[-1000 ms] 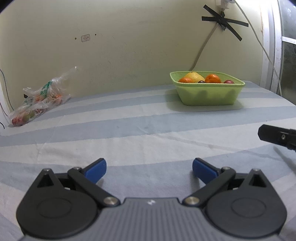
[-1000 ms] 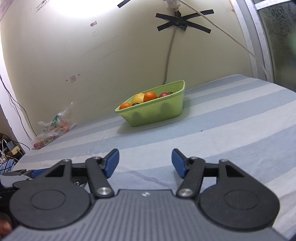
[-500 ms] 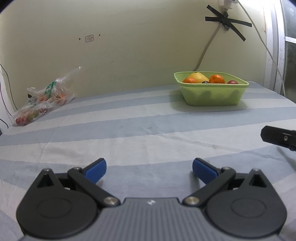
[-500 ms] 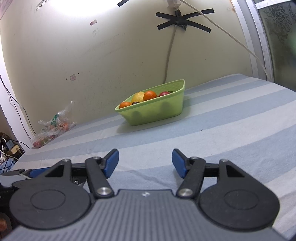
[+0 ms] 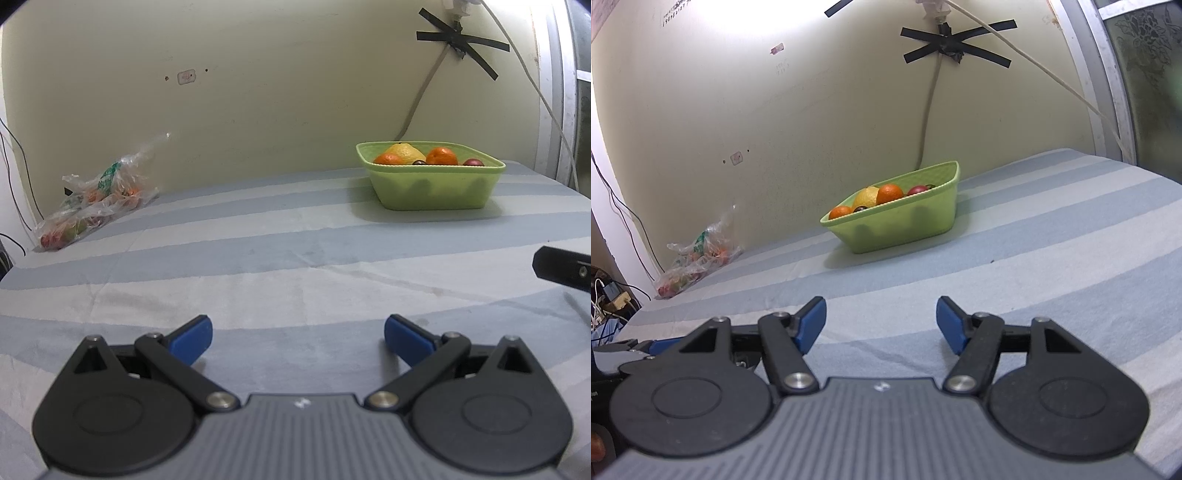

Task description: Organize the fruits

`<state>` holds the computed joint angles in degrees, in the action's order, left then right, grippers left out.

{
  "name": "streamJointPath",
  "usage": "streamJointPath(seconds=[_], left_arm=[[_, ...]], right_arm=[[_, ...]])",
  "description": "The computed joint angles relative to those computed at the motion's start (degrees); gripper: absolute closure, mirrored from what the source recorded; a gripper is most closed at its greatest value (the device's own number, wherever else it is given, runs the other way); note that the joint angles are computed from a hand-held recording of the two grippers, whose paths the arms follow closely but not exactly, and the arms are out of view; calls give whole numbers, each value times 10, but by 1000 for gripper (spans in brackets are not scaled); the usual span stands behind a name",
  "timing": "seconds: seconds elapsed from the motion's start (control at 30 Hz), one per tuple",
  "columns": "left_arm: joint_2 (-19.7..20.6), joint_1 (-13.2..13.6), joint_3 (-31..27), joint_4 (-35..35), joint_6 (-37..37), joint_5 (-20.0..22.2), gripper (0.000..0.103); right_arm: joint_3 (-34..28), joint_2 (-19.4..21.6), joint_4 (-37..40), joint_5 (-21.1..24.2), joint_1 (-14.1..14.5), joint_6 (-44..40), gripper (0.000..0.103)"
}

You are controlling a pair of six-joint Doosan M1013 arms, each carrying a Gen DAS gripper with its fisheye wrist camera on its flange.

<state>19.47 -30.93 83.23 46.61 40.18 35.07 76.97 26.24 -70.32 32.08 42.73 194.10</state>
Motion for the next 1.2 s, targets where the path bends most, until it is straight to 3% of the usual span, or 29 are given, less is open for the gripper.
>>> streamJointPath(seconds=[1.2], left_arm=[[0, 1, -2, -12, 10, 4, 0]], right_arm=[[2, -4, 0, -1, 0, 4, 35]])
